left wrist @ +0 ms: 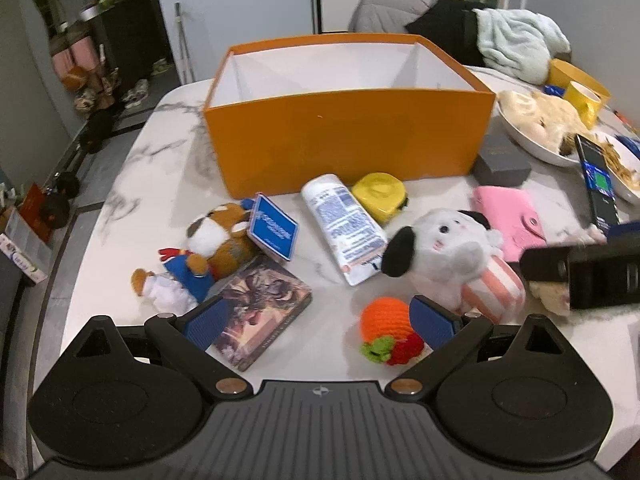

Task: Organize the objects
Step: 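Move the left tool to the small brown box while the right tool approaches the crocheted bunny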

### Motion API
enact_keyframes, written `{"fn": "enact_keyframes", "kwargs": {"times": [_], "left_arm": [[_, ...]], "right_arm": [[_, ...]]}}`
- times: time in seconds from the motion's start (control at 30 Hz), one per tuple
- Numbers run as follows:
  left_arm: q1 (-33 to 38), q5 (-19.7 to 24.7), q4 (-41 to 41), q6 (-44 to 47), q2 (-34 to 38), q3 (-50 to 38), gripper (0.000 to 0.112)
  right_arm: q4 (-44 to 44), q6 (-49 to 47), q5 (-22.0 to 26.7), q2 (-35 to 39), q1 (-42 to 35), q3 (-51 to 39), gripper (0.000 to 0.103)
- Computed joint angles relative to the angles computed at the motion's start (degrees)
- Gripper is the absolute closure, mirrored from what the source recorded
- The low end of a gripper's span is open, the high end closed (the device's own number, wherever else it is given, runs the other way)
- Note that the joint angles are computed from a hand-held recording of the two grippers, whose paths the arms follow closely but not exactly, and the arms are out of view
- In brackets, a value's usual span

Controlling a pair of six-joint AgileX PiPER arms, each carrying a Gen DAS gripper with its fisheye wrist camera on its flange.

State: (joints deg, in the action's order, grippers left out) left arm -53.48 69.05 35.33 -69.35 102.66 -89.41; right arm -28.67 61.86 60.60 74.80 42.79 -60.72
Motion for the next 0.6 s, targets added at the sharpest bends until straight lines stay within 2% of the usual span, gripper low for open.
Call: {"fn": "enact_keyframes", "kwargs": {"times": [0.07, 0.13, 0.3, 0.47, 0.6], "left_arm": [[-0.14, -0.53, -0.36, 0.94, 0.49, -0.39, 0.009], [-0.47, -0.8, -0.54, 1.85, 0.77, -0.83, 0.009], [-1.42, -4.39, -0.96, 5.8, 0.71, -0.61, 0.009], [-1.18, -9.51, -3.02, 8.42, -0.28, 1.33, 0.009], [-0.93, -10.23, -4.05, 10.68, 0.0, 1.29, 0.009]], "right_arm": [[3.85, -3.96, -3.17, -1.11, -4.43, 1.04, 0.001], [5.28, -5.31, -3.42, -1.06, -6.73, 1.01, 0.001], [12.87, -19.28, -5.31, -1.17, -13.38, 1.67, 0.001], [8.42, -22.95, -3.19, -1.38, -13.17, 3.08, 0.001], [12.44, -29.3, -2.49, -0.75, -16.57, 3.68, 0.002]]}}
